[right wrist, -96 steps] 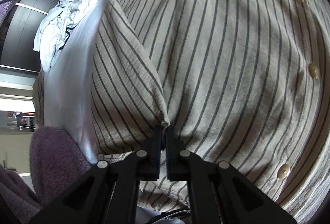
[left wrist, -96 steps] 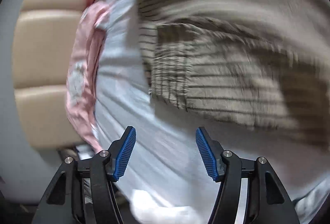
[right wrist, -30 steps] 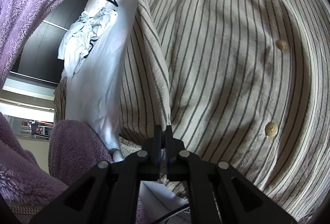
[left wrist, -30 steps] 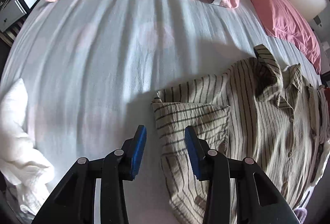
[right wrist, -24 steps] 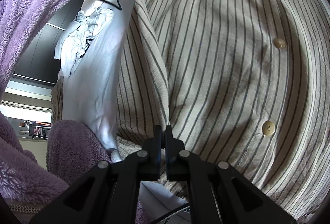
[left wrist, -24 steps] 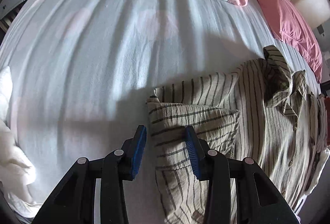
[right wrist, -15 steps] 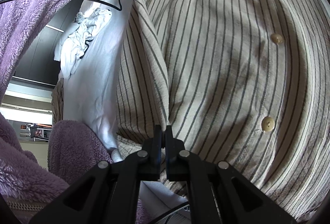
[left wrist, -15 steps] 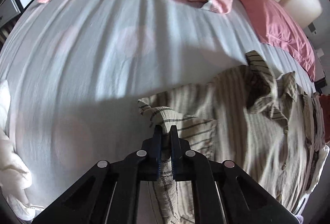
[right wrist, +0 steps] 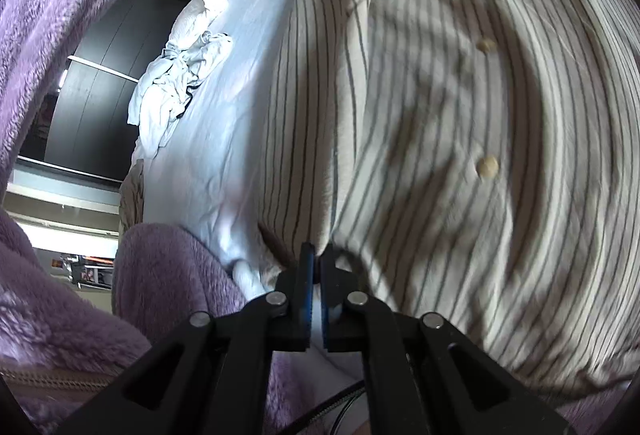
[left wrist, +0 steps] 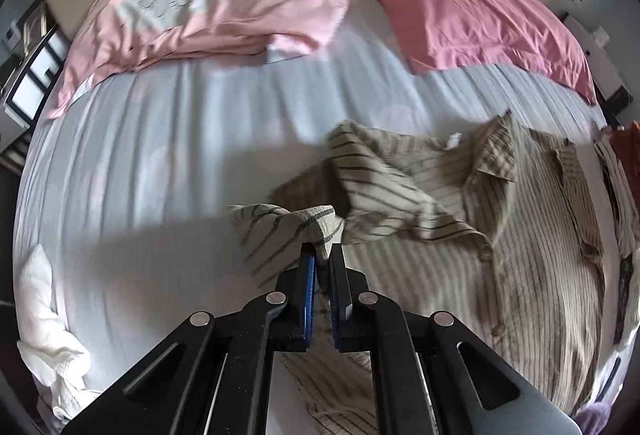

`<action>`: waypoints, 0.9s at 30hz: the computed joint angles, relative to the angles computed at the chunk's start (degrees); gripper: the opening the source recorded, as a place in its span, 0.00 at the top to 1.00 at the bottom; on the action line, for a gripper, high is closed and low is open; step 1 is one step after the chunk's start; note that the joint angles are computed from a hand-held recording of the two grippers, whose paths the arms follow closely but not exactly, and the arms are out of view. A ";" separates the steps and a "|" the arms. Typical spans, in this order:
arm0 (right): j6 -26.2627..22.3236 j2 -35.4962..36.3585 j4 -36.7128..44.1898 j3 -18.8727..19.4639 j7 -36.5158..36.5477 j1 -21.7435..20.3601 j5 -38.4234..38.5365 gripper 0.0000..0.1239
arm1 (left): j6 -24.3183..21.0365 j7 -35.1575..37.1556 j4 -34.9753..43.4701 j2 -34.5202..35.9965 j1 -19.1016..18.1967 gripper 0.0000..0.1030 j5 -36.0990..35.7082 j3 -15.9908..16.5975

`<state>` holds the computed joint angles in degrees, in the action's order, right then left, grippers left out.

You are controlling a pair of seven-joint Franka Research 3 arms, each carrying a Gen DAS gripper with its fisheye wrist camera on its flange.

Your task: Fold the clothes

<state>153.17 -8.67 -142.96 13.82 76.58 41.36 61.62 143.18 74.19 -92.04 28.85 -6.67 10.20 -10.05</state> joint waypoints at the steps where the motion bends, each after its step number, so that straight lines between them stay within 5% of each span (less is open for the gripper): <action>1: -0.07 -0.78 -0.94 -0.12 -0.53 0.15 1.05 0.98 | -1.45 -0.45 2.54 1.59 -1.15 0.93 0.75 0.06; 12: 0.53 -2.76 -5.73 -1.56 -5.40 0.22 9.28 0.99 | -19.40 -0.31 33.30 20.93 -11.47 0.95 6.10 2.12; 15: 2.19 -1.55 -5.54 -1.96 -8.03 -0.33 13.65 0.94 | -20.25 -1.18 33.76 21.04 -11.63 0.95 6.50 2.88; 18: 2.71 1.79 -3.60 -2.60 -11.62 -1.81 21.72 0.75 | -19.18 -1.84 30.31 18.73 -11.05 0.95 7.23 3.22; 25: 5.74 7.87 2.32 0.37 -8.90 -2.91 14.52 0.75 | -16.46 -2.23 23.36 13.91 -9.19 0.95 7.68 2.62; 27: 6.75 8.96 2.84 0.81 -2.81 -3.00 7.22 0.75 | -15.97 -2.32 21.80 12.78 -8.87 0.95 7.85 2.51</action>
<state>159.92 0.29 -140.12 14.63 73.77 38.36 68.85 127.22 71.86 -70.23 41.62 -15.54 18.05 -7.53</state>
